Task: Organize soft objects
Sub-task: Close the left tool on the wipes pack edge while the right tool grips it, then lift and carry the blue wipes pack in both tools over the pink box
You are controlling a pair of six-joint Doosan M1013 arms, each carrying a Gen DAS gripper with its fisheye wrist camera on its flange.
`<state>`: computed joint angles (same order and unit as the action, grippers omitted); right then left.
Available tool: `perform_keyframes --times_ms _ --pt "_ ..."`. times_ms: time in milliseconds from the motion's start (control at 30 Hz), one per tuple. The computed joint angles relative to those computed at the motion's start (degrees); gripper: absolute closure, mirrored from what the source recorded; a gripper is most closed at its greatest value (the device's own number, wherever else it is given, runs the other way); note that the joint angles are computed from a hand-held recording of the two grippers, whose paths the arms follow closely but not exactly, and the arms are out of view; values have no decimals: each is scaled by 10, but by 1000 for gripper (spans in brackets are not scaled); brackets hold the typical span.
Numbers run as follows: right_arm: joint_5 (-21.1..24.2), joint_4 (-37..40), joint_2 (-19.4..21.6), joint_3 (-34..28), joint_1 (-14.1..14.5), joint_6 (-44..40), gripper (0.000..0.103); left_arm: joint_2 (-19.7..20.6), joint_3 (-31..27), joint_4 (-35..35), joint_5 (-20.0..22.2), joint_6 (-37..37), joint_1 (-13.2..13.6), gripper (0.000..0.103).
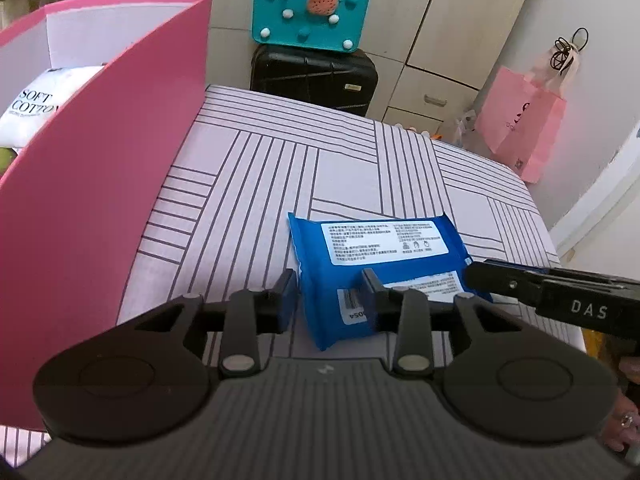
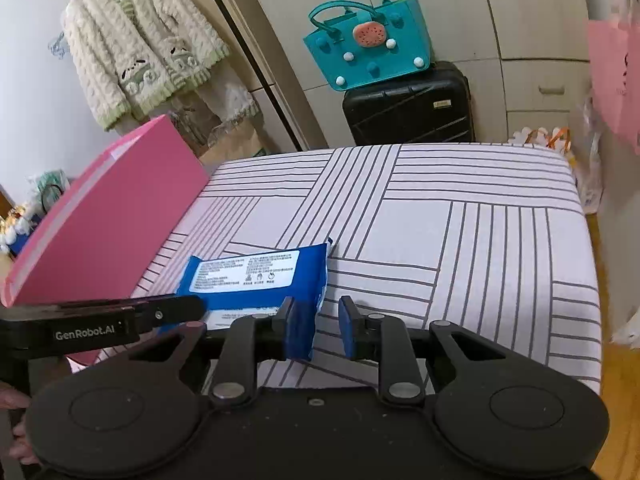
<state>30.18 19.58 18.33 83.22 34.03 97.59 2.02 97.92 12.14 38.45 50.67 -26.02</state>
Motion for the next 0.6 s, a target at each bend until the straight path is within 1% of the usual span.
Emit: perform_keyframes --times_ms 33,133,200,267,300,367,467,600 --pt "2 9 1 -1 -1 -8 73 1 -1 1 1 5 0 68" --pt "9 41 9 -8 -4 -27 73 2 0 -3 -6 -5 2 69" --pt "4 49 9 -6 -2 -28 73 3 -2 -10 -6 -5 4 69" --pt "2 55 10 -6 -1 -31 76 4 -3 -26 -6 3 7 70" --pt "-1 56 11 -6 -1 -31 76 3 -2 -33 -7 3 9 74" --pt "-2 42 11 -6 2 -22 76 3 0 -46 -13 13 10 77" --pt "-4 42 9 -3 2 -14 76 2 0 -28 -12 12 3 81" --pt "-2 6 6 -3 8 26 76 -5 6 -69 -25 51 4 81"
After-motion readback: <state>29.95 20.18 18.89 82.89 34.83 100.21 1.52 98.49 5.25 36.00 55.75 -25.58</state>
